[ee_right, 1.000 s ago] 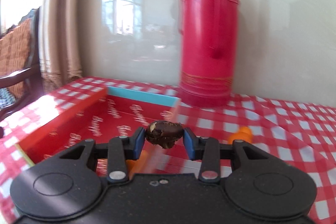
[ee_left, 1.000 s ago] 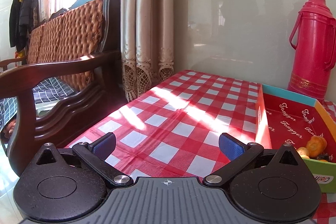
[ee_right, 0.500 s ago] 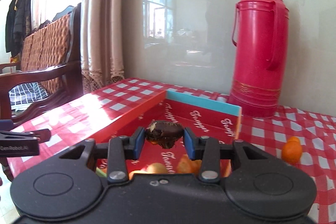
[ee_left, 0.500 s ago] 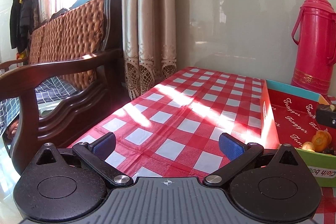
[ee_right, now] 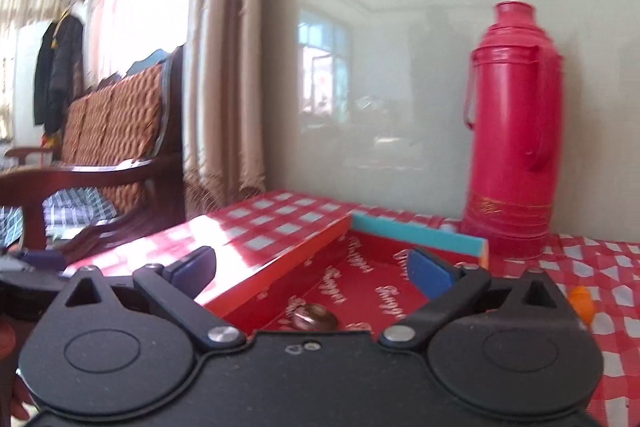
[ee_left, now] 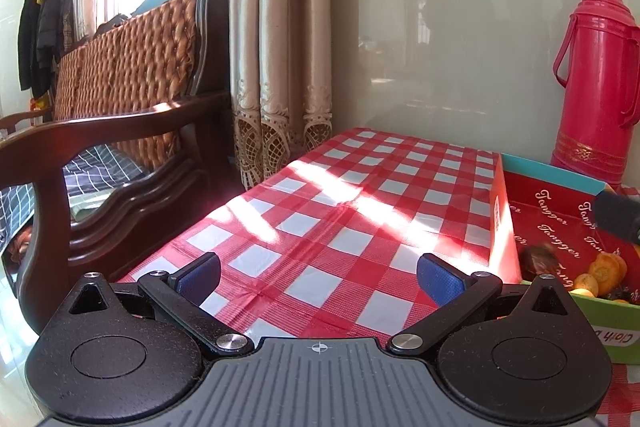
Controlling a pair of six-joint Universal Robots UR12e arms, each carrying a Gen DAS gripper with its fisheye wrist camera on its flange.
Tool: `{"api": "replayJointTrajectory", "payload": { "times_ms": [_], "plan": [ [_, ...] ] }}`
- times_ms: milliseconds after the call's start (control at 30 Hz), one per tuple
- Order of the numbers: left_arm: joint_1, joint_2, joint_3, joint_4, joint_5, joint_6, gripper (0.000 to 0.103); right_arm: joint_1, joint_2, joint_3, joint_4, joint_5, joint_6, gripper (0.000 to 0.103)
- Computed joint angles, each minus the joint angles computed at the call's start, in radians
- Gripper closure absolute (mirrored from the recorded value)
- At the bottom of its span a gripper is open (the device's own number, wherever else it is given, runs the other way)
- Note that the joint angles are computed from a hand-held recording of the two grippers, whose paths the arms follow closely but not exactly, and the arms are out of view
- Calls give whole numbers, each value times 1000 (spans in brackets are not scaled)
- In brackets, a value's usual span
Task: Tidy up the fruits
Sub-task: 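Grasp the dark plum with the right gripper and drop it in the box, then move the left gripper toward the two mandarins on the cloth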
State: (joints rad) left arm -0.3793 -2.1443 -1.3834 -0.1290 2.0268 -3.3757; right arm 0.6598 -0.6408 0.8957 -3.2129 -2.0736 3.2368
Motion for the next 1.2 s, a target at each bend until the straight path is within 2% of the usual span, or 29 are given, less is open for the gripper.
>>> {"api": "replayJointTrajectory", "payload": {
  "times_ms": [233, 433, 633, 1000, 1200],
  "plan": [
    [-12, -6, 22, -2, -49, -20, 0, -23, -60, 116, -56, -117, 86, 6],
    [-51, -40, 79, 12, -61, 27, 0, -36, -125, 234, -68, -185, 122, 6],
    [-93, -83, 158, 6, -104, 81, 0, -50, -183, 339, -98, -250, 130, 6],
    [-155, -162, 294, -17, -186, 157, 0, -87, -292, 527, -63, -362, 263, 6],
    [-181, -208, 374, -53, -225, 178, 0, -105, -333, 594, -25, -417, 352, 6]
  ]
}}
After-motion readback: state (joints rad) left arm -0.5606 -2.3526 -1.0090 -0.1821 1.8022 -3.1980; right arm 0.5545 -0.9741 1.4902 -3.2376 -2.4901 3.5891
